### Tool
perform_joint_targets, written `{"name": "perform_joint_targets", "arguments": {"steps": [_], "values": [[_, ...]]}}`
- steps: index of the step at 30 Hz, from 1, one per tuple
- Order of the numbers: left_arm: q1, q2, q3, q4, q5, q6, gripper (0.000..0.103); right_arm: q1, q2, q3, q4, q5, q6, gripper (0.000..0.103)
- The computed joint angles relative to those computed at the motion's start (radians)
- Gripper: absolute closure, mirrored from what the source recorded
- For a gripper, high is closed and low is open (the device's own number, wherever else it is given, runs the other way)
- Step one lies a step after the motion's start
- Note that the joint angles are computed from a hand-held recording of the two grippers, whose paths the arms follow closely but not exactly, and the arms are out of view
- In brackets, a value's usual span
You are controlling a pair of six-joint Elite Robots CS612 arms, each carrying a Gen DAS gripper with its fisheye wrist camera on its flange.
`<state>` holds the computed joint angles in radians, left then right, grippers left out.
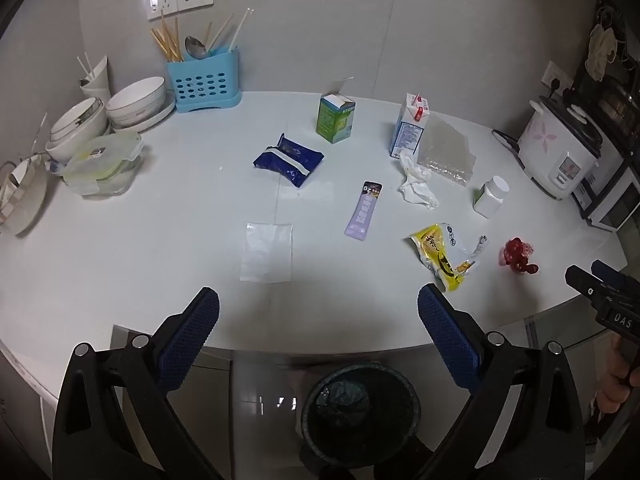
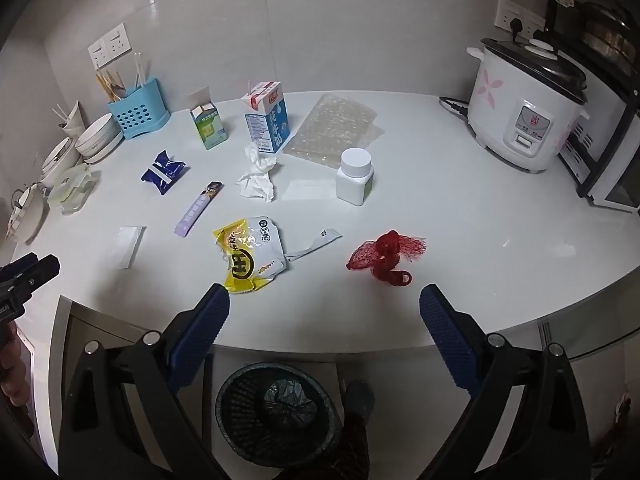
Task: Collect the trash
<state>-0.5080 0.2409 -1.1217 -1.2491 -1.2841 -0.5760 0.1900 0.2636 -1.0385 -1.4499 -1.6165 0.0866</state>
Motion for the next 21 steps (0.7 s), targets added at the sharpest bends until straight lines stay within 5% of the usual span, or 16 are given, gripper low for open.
{"name": "perform_joint_targets", "arguments": {"steps": [21], "values": [[-0.001,0.006,-0.005,0.004,0.010,0.004,0.006,-0.005,-0.003,0.006,0.010,-0.002,0.013,0.010]]}}
